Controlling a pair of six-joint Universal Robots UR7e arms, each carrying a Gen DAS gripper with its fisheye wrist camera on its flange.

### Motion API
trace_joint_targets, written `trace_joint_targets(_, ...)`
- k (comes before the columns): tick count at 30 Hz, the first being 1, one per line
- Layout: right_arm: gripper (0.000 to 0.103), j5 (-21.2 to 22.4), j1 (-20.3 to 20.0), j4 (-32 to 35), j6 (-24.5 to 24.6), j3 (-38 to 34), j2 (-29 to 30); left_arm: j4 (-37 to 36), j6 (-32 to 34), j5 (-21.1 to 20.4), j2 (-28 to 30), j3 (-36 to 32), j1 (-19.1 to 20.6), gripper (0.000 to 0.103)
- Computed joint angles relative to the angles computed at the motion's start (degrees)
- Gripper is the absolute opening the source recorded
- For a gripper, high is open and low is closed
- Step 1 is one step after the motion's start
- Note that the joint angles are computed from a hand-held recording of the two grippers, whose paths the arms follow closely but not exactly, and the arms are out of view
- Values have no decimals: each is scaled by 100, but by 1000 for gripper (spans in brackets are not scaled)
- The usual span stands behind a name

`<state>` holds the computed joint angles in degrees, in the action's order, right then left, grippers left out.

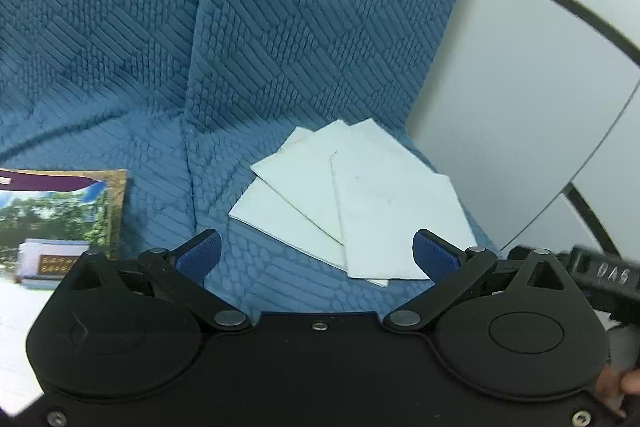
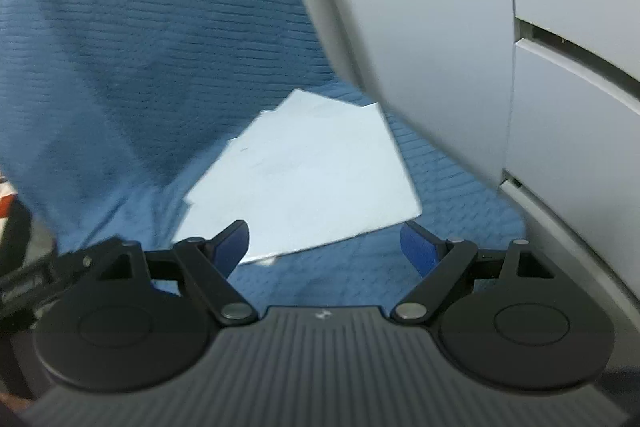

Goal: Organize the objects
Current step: 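Move the left gripper toward the loose white papers on the seat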

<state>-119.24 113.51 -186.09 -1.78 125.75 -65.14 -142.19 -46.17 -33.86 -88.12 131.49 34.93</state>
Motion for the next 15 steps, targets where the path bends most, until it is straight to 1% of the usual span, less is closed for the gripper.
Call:
trace_joint_targets(2, 84, 182, -150, 164, 155, -128, 20, -259, 184, -199, 157, -88, 197, 102)
trace_joint_targets(4, 84, 204, -270, 491, 421, -286, 44, -548, 378, -437, 286, -167, 387, 102)
trace_joint_targets(6, 84, 251, -371, 664, 547, -394, 86, -908, 641, -663, 414, -215, 572, 101)
trace_joint_targets(8, 84, 293, -475, 852, 710, -516, 133, -1081, 795, -937, 491, -279, 764, 91)
trace_joint_targets(9, 84, 318, -517, 895, 788, -557, 151, -1097, 820, -1084, 540, -337, 880, 89)
trace_joint_targets(11, 84, 261, -568, 965, 854, -652, 212, -1168, 823, -1251, 609, -401, 1026, 80)
trace_joint_targets(12, 83, 221, -588, 1068, 875, -716, 242, -1251, 849, -1333, 643, -416, 1103, 77)
trace_joint_targets(13, 82, 204, -609, 1133, 886, -780, 290, -1283, 853, -1411, 665, -432, 1164, 72)
trace_joint_targets(14, 76, 172, -625, 1151, 882, -817, 322, -1277, 843, -1494, 691, -466, 1223, 67)
trace_joint_targets(15, 73, 92, -629, 1163, 875, -865, 370, -1335, 888, -1623, 725, -486, 1299, 65)
